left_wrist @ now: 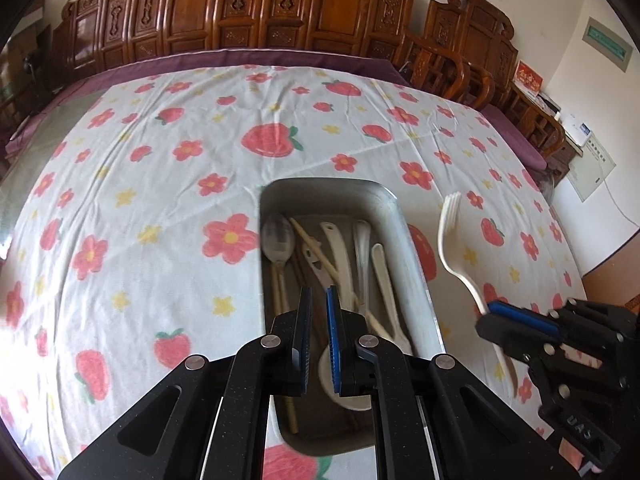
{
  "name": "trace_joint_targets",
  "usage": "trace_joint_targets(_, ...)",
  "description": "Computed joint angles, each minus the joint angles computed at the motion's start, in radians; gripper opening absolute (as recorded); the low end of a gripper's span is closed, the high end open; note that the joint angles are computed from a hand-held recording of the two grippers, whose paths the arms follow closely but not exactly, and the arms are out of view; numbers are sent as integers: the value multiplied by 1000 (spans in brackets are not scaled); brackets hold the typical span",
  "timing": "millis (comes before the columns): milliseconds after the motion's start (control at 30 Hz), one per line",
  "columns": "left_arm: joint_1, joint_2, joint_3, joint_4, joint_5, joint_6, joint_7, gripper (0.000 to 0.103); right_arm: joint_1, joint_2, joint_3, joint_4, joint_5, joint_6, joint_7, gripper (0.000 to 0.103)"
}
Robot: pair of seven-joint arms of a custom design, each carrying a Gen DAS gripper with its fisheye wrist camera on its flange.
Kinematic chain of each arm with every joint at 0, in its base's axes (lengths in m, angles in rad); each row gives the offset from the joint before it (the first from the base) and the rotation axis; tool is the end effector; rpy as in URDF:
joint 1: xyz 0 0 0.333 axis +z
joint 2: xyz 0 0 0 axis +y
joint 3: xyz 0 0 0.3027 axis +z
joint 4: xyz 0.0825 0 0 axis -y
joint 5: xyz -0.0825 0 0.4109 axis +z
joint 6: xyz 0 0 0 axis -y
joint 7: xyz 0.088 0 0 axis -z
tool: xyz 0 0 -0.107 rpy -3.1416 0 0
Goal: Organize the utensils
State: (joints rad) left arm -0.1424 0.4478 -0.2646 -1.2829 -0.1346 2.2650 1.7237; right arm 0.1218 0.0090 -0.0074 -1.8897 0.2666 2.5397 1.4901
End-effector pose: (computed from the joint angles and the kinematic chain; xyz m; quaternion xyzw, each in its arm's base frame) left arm 0.7053 -0.2606 0.5484 -0.5102 0.8090 -0.2819 0.0759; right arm 0.6314 0.0694 0.5472 -0.6758 0.6592 -0.1409 0.2981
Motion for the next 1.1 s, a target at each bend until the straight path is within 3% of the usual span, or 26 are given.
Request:
trace_joint_targets(533,51,-65,21,-74,-12,28,22,6,13,217,26,247,125,-73,-13,10)
trace_joint_targets(1100,67,-93,25,-106,-33,44,35,6,21,263,28,290,109,-64,42,12)
